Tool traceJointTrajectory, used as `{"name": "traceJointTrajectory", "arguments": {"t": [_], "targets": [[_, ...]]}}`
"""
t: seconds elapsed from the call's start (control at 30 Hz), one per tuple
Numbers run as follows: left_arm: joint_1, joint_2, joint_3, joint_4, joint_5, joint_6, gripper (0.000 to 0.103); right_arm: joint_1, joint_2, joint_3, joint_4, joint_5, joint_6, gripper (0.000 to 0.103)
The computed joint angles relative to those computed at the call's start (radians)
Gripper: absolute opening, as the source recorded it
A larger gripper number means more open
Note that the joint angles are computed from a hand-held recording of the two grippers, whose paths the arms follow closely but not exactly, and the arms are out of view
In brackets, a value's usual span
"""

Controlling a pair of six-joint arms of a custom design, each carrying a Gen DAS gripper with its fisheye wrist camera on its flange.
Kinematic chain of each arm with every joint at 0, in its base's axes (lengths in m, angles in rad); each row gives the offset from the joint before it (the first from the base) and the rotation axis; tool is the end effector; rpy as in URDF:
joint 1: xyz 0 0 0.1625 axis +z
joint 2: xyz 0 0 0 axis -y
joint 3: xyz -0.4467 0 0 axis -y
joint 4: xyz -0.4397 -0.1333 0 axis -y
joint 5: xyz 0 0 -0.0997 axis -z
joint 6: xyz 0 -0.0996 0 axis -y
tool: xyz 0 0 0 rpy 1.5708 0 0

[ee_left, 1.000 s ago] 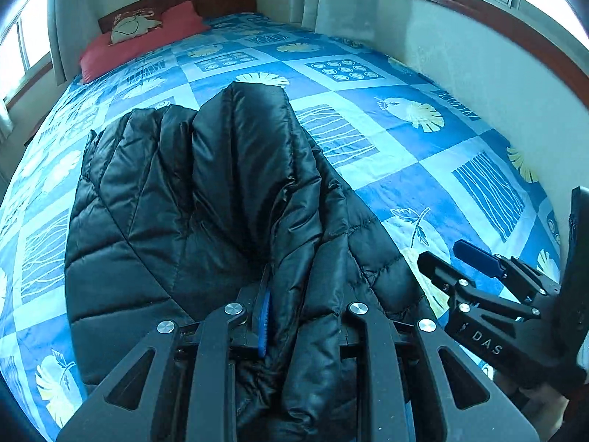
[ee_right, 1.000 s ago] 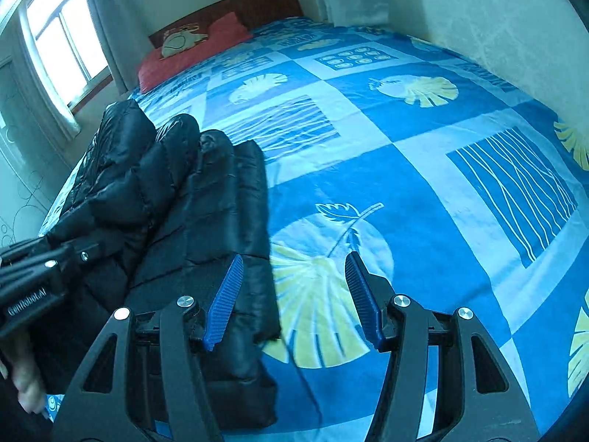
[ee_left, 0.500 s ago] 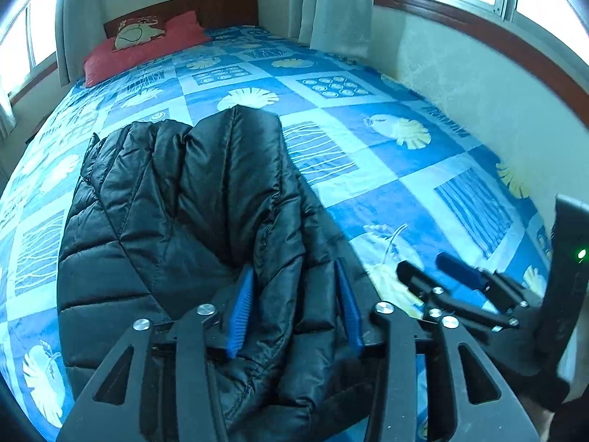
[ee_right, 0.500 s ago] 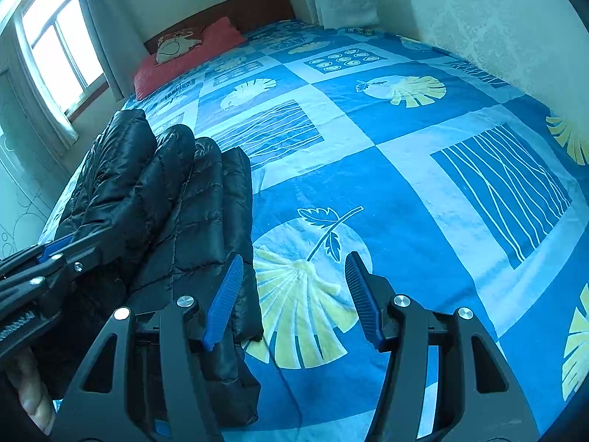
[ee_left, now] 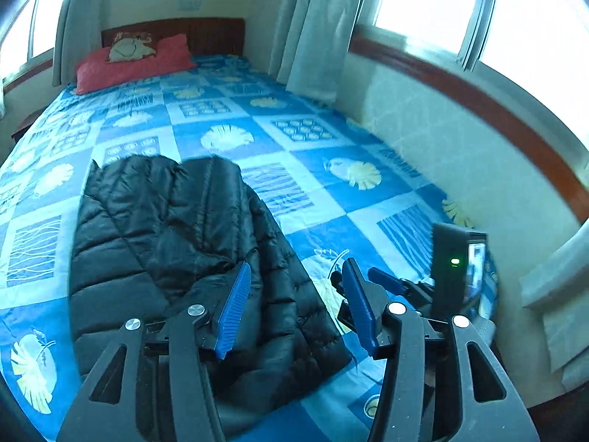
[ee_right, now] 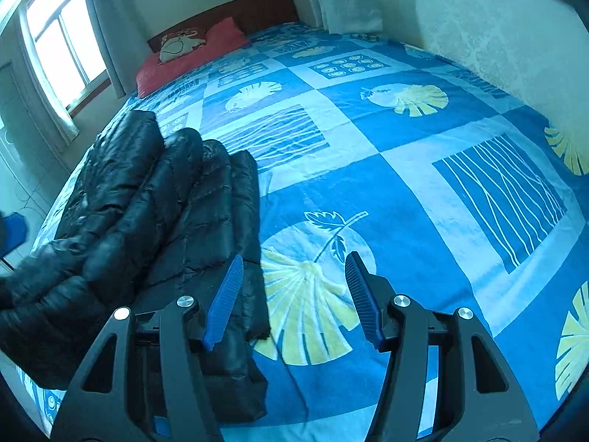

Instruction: Fold large clothes

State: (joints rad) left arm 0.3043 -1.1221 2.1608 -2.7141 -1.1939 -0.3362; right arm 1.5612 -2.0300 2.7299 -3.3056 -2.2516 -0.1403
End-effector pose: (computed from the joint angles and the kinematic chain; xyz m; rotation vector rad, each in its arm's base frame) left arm -0.4506 -0.3197 0.1044 1.2799 2.6149 -0.5048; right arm 0.0682 -0.2565 0.3259 -0.2919 -2.1724 1.1626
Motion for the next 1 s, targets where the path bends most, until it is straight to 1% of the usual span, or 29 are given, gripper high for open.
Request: {"name": "traceJointTrajectory", "arguments": {"t": [0.1,0.17,0.2,0.27,0.37,0.4,0.47,0.53,0.63,0.73,0.8,0.87,0.9,0.93,0.97,1.0], "targets": [[0.003,-0.053,0.024,0.0,0.03,0.002,0.052,0.045,0.031,-0.016,-0.005,-0.028,0.011,0.057],[0.013,-0.091,0.041,0.007,0.064,0.003,0.052,0.082,0.06,-0.031,-0.011,-0.052,0.018,0.057],[0.018,-0.103,0.048,0.008,0.083,0.003,0.052,0.099,0.074,-0.039,-0.013,-0.064,0.021,0.057],[0.034,-0.13,0.068,0.015,0.146,0.002,0.052,0.134,0.104,-0.059,-0.019,-0.082,0.029,0.058],[0.081,-0.161,0.088,0.026,0.199,-0.017,0.052,0.172,0.133,-0.09,-0.003,-0.068,0.05,0.06],[0.096,-0.169,0.094,0.027,0.205,-0.022,0.052,0.177,0.139,-0.096,0.002,-0.061,0.056,0.064],[0.133,-0.18,0.101,0.035,0.212,-0.044,0.052,0.189,0.17,-0.118,0.008,-0.041,0.066,0.068],[0.175,-0.179,0.107,0.025,0.216,-0.052,0.052,0.195,0.208,-0.139,0.017,-0.041,0.074,0.068],[0.211,-0.172,0.112,0.01,0.228,-0.046,0.052,0.18,0.245,-0.163,0.047,-0.012,0.103,0.068],[0.253,-0.162,0.113,-0.015,0.2,-0.041,0.052,0.163,0.263,-0.178,0.083,0.034,0.139,0.068],[0.272,-0.159,0.114,-0.02,0.179,-0.038,0.052,0.167,0.279,-0.188,0.1,0.036,0.148,0.068],[0.29,-0.147,0.111,-0.024,0.16,-0.035,0.052,0.176,0.301,-0.198,0.112,0.028,0.14,0.068],[0.295,-0.146,0.114,-0.028,0.153,-0.032,0.052,0.183,0.314,-0.203,0.115,0.016,0.132,0.066],[0.301,-0.141,0.114,-0.034,0.143,-0.029,0.052,0.187,0.323,-0.205,0.118,0.01,0.125,0.06],[0.307,-0.139,0.113,-0.037,0.132,-0.027,0.052,0.191,0.332,-0.209,0.124,0.002,0.113,0.04],[0.311,-0.138,0.111,-0.04,0.124,-0.026,0.052,0.197,0.339,-0.211,0.127,-0.015,0.103,0.031]]}}
